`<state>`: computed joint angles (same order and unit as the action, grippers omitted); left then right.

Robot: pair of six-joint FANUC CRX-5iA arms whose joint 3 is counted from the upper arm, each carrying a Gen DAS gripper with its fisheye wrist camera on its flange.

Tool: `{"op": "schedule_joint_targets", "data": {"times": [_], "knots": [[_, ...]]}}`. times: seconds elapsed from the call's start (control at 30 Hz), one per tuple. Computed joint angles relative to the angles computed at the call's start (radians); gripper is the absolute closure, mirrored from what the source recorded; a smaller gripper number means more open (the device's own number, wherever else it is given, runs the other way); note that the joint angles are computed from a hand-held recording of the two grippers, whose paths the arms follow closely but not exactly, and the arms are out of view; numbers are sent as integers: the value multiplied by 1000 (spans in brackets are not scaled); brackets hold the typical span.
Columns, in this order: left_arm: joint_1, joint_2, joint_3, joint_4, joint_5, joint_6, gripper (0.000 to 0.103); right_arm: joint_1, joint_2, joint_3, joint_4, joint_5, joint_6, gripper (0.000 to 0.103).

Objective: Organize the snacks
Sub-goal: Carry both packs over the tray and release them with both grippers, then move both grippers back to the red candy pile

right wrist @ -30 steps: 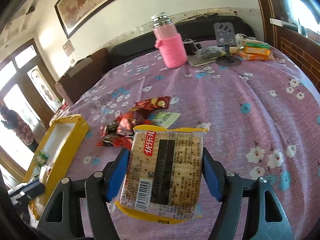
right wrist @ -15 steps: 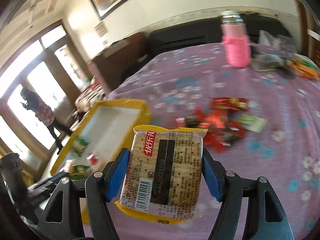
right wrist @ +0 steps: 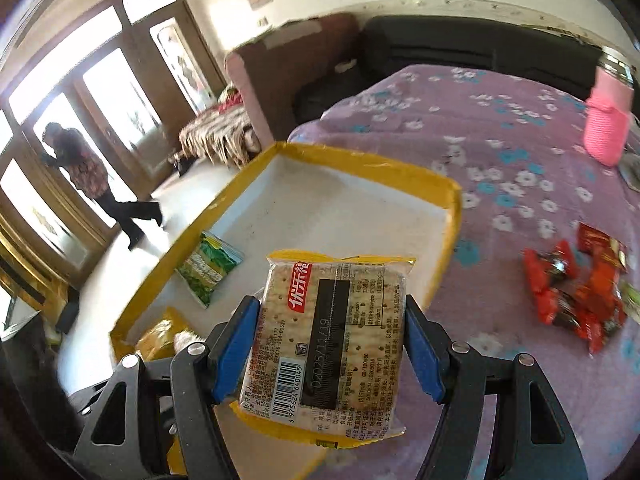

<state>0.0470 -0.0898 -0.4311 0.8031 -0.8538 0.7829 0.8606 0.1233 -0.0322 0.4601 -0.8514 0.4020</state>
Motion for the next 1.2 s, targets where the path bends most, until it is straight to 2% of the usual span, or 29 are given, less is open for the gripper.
{"op": "schedule_joint_targets", "data": {"times": [0.1, 0.17, 0.33, 0.4, 0.6, 0.8, 1.0, 1.2], "knots": [[23, -8, -13, 50, -15, -37, 67, -9, 51, 52, -37, -30, 42, 33], [39, -21, -31, 96, -17, -66, 63, -18, 77, 80, -69, -43, 61, 33], [65, -54, -76, 199, -1, -113, 36, -24, 99, 102, -94, -50, 71, 31], [71, -64, -84, 212, 5, -99, 30, -25, 92, 98, -102, -35, 71, 31], [85, -85, -98, 248, -20, -95, 30, -5, 33, 39, -55, 1, 20, 32], [66, -112, -92, 219, -15, -56, 30, 20, -76, -87, 42, 30, -96, 32], [37, -131, -89, 198, -46, -43, 30, 18, -211, -239, 116, 2, -224, 32], [9, -153, -102, 209, -74, -69, 30, -25, -385, -404, 148, -61, -391, 31]]}}
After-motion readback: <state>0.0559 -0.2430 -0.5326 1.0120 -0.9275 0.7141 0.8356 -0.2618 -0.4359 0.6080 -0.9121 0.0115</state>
